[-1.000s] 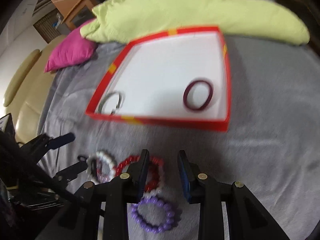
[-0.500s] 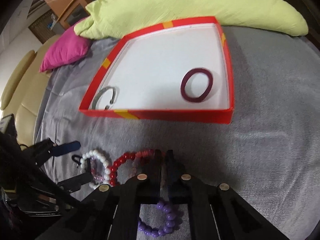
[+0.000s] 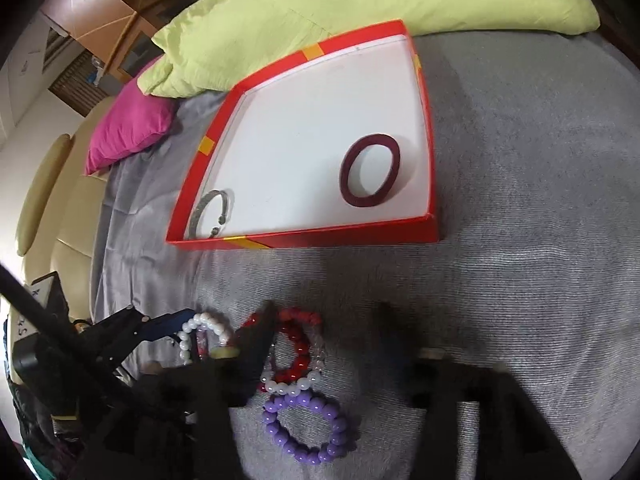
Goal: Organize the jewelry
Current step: 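Grasp the white pearl bracelet with the left tool while the right tool lifts the pink bracelet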
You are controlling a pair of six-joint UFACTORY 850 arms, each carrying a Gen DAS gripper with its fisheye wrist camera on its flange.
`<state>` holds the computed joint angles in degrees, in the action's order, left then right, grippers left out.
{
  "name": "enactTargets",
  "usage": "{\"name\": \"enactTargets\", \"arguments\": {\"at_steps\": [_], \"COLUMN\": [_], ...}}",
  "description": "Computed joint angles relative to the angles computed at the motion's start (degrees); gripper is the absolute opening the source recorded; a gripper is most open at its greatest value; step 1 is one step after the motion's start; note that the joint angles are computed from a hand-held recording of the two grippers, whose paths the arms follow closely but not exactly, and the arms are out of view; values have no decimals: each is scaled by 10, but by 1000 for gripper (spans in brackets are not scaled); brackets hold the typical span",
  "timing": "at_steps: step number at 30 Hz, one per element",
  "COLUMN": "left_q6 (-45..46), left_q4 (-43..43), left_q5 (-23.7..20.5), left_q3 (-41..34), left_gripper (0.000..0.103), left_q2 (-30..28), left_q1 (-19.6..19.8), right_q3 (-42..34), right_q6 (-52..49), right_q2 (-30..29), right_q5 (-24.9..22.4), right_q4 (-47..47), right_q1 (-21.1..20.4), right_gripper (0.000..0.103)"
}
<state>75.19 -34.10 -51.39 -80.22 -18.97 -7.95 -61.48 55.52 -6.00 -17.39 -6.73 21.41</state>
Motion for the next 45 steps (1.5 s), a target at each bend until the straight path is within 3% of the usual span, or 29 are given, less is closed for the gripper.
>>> {"name": "enactTargets", "arguments": {"at_steps": [2, 4, 6, 9, 11, 14, 17, 28, 30, 32, 35, 40, 44, 45], "left_q6": [-11, -12, -9, -17, -36, -59, -76, -49, -70, -82, -77, -81, -58, -56], "left_q4": [5, -5, -23, -33, -36, -47, -60, -118, -89, -65, -52, -42, -39, -38], "left_q5": [2, -2, -4, -19, -20, -29, -26, -44, -56, -55, -56, -58, -46, -44], "left_q3": [0, -3, -6, -30, -44, -66, -78, -90, -99, -99, -92, -89, -73, -72], "left_gripper": [70, 70, 69, 47, 28, 15, 10, 8, 13, 27, 29, 28, 10, 10], "left_q2": [-2, -5, -7, -27, -39, -56, -66, -59, -67, -69, -67, -70, -58, -57], "left_q1": [-3, 2, 6, 12, 15, 21, 27, 53, 48, 42, 35, 32, 27, 26], "right_q3": [-7, -13, -28, -48, -46, -40, -25, 9, 6, 2, -2, -7, -9, -8], "right_q6": [24, -8, 7, 74, 104, 193, 285, 449, 450, 432, 417, 402, 386, 394], "right_q2": [-5, -13, -29, -45, -43, -35, -15, 28, 24, 19, 14, 6, 3, 4], "right_q5": [-6, -8, -30, -72, -72, -82, -76, -52, -55, -56, -53, -52, -55, -54], "right_q4": [-46, -19, -47, -146, -172, -267, -348, -480, -483, -464, -447, -435, -419, -428], "right_q1": [9, 11, 17, 33, 35, 44, 43, 41, 43, 43, 41, 44, 44, 45], "right_gripper": [55, 35, 27, 7, 8, 8, 7, 7, 7, 7, 8, 7, 7, 7]}}
